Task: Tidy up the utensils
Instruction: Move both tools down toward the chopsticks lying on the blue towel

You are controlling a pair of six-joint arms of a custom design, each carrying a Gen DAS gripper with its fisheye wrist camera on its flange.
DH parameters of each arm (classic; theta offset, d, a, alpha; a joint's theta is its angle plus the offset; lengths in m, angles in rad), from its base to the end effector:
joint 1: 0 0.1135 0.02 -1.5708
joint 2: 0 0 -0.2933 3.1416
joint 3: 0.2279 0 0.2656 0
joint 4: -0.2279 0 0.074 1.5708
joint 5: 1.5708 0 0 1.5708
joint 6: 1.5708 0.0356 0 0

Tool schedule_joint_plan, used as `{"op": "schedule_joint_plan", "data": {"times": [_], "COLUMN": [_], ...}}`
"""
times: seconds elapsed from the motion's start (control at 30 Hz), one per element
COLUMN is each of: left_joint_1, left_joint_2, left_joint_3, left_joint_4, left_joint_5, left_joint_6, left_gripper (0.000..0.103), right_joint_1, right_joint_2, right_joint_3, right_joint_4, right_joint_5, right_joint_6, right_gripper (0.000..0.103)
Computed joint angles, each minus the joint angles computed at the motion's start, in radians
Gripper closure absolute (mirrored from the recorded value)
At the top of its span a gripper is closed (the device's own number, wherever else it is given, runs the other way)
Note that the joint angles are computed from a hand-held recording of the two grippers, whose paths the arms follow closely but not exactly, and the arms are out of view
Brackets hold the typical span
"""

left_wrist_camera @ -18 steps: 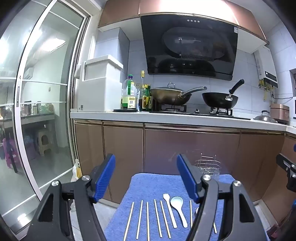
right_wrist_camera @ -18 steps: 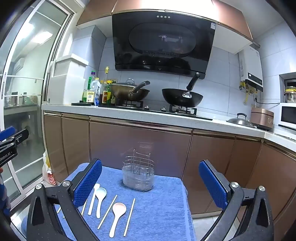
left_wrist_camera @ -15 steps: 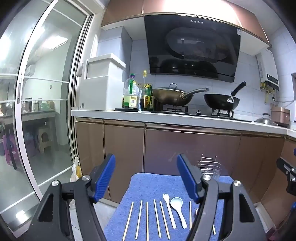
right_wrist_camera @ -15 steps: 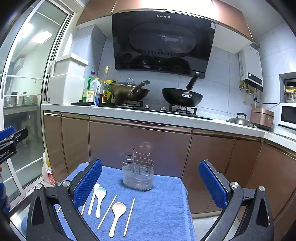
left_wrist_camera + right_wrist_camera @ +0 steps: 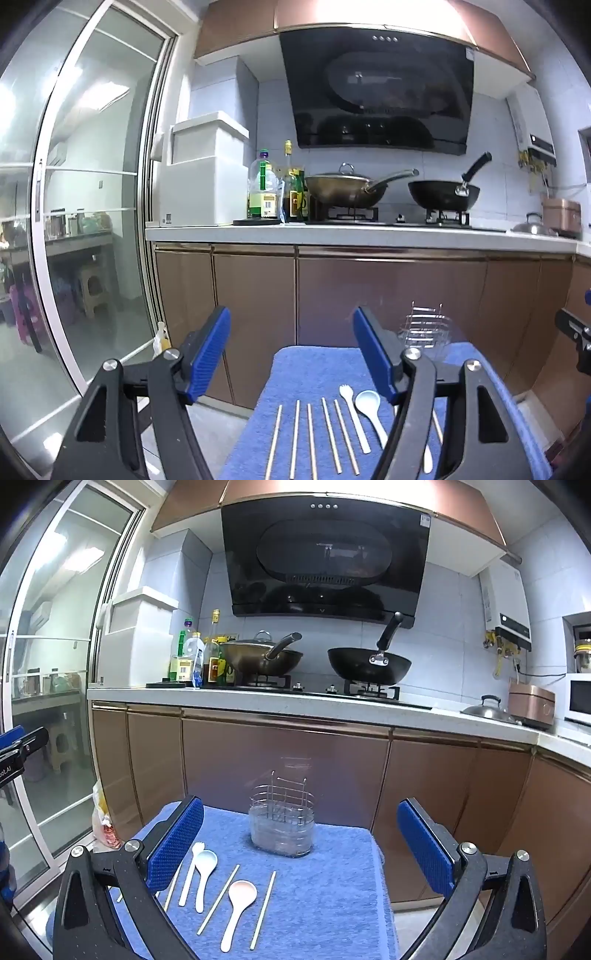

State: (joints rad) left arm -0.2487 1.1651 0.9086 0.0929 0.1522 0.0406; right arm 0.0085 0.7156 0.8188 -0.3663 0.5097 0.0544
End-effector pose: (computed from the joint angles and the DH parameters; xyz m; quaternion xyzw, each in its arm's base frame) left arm 0.2676 -0.0735 0.3576 0.1583 0.7453 -0.1247 0.6356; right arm 0.1514 -0.0161 0.3649 0.1709 0.7644 -0.1815 0.5946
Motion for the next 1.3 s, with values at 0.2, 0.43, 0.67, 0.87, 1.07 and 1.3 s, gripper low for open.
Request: {"op": "schedule_joint_plan", "data": {"times": [0.2,0.43,0.67,0.87,1.07,1.3], "left_joint_1": [0.002,-0.036,-0.085,-0.11,-0.122,-0.123], "left_joint_2": [0.051,0.113,0.202,0.282,0.363,0.487], "left_joint_3": [0.01,0.015,0.089,0.184,0.266,0.39], "left_joint_4": [0.027,0.053,-0.004,-0.103,-0.169,-0.286], "left_joint_5": [-0.017,-0.098,-0.166,-0.186,-0.196,-0.156], "left_joint_6": [-0.016,0.015,0.027,0.022,0.027,0.031], "left_gripper": [0.036,0.036,0.036,0.036,0.036,0.036], "right_joint_1": [-0.1,-0.177,-0.237,-0.265,-0.294,-0.328], "right_joint_2": [0.046,0.103,0.169,0.234,0.3,0.423], "right_joint_3": [-0.01,-0.018,-0.021,0.003,0.023,0.065], "right_joint_4": [0.023,0.051,0.089,0.103,0.106,0.104], "right_joint_5": [-0.133,-0.222,-0.297,-0.341,-0.39,-0.441], "right_joint_6": [-0.004,-0.004,-0.005,-0.013,-0.017,-0.036], "right_gripper": [0.0,0.0,0.0,0.001,0.006,0.015]}}
